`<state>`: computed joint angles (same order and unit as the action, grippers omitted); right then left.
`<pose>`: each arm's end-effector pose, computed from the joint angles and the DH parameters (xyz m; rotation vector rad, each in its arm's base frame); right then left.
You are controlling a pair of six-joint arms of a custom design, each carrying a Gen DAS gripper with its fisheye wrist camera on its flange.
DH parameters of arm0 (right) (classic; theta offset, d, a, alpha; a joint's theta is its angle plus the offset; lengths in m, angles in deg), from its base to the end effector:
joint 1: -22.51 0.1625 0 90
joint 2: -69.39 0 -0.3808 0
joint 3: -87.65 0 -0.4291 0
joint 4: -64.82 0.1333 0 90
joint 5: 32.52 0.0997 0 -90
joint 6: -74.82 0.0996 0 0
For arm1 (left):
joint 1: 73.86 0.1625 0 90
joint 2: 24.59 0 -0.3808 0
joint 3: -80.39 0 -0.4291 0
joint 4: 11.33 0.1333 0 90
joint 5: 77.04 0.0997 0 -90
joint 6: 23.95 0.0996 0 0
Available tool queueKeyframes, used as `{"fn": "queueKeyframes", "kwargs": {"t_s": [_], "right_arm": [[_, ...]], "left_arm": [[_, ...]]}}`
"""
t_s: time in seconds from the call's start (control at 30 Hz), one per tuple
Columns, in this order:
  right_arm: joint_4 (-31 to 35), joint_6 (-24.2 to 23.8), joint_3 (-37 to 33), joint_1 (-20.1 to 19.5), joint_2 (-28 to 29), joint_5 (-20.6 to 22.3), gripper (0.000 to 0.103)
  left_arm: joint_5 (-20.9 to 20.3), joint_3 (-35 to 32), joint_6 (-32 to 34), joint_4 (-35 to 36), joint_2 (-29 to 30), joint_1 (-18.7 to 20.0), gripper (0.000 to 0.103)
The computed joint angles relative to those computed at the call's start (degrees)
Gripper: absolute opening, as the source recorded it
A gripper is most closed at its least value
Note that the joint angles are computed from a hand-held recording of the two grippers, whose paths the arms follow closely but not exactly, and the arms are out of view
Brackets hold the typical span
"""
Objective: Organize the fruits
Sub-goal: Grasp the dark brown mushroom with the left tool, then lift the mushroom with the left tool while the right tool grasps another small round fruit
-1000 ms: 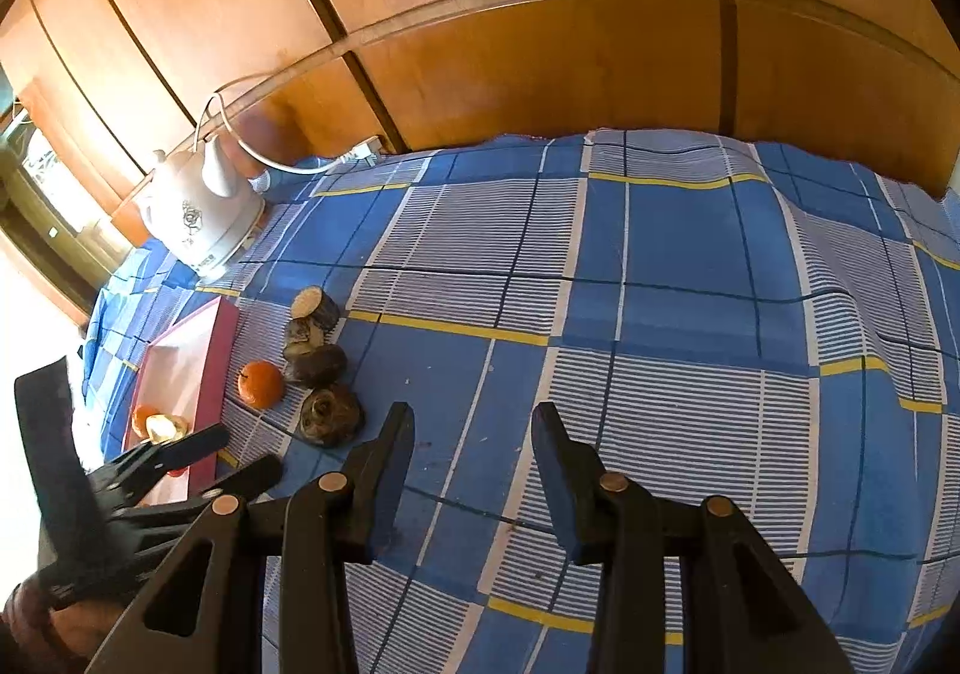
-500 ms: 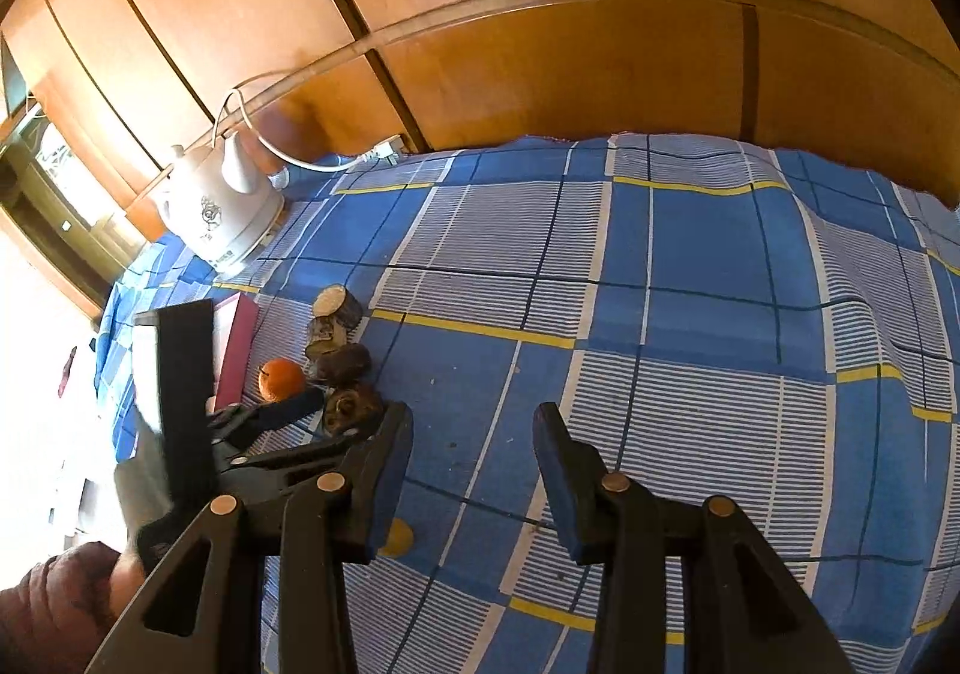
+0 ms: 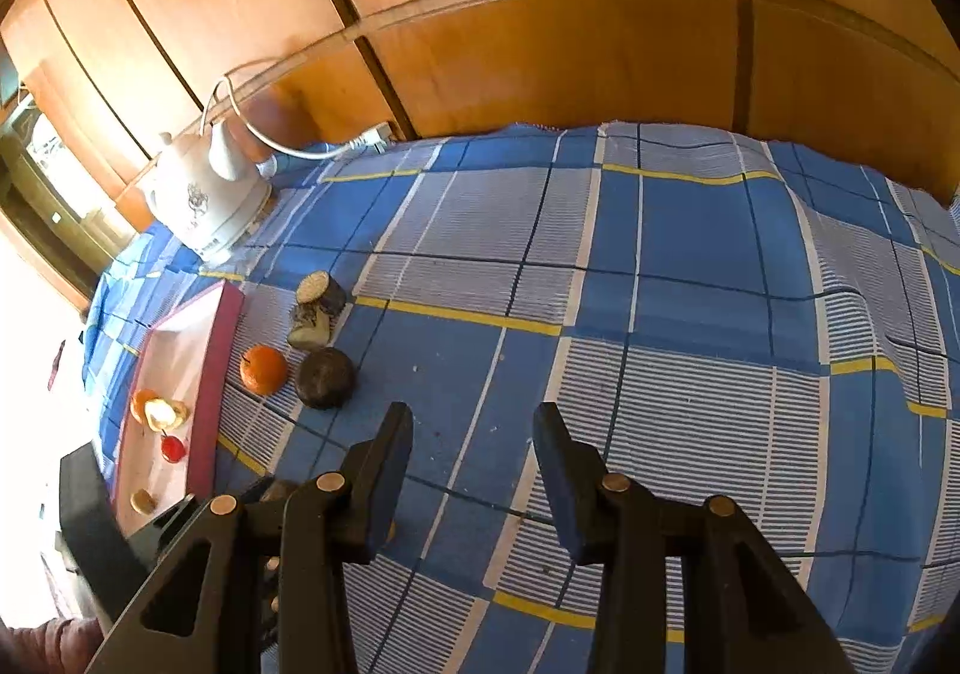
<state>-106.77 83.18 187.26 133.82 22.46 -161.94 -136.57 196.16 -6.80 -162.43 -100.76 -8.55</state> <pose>0.2995 -0.5751 0.0803 0.0520 -2.4849 0.8437 -0.0610 -0.5728 0.2154 0.7986 2.4638 -0.5363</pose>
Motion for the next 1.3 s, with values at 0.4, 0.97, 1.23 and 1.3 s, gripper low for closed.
{"fn": "queueKeyframes", "kwargs": {"t_s": [0.4, 0.97, 1.23, 1.3], "right_arm": [[2.05, 0.36, -0.13, -0.97, 0.31, 0.91, 0.042], [8.86, -0.39, -1.89, -2.16, 1.83, 8.84, 0.042], [19.59, -3.48, -19.36, -0.49, 11.35, 10.31, 0.051], [23.99, -4.13, -26.13, -0.24, 15.38, 9.53, 0.051]], "left_arm": [[0.35, 5.11, 9.92, -12.66, -0.13, 0.17, 0.052], [-2.14, 7.21, 14.32, -20.09, 0.21, 1.1, 0.052], [-2.94, 7.47, 14.78, -20.94, 0.14, 1.36, 0.052], [-3.13, 7.61, 14.92, -21.14, 0.05, 1.4, 0.052]]}}
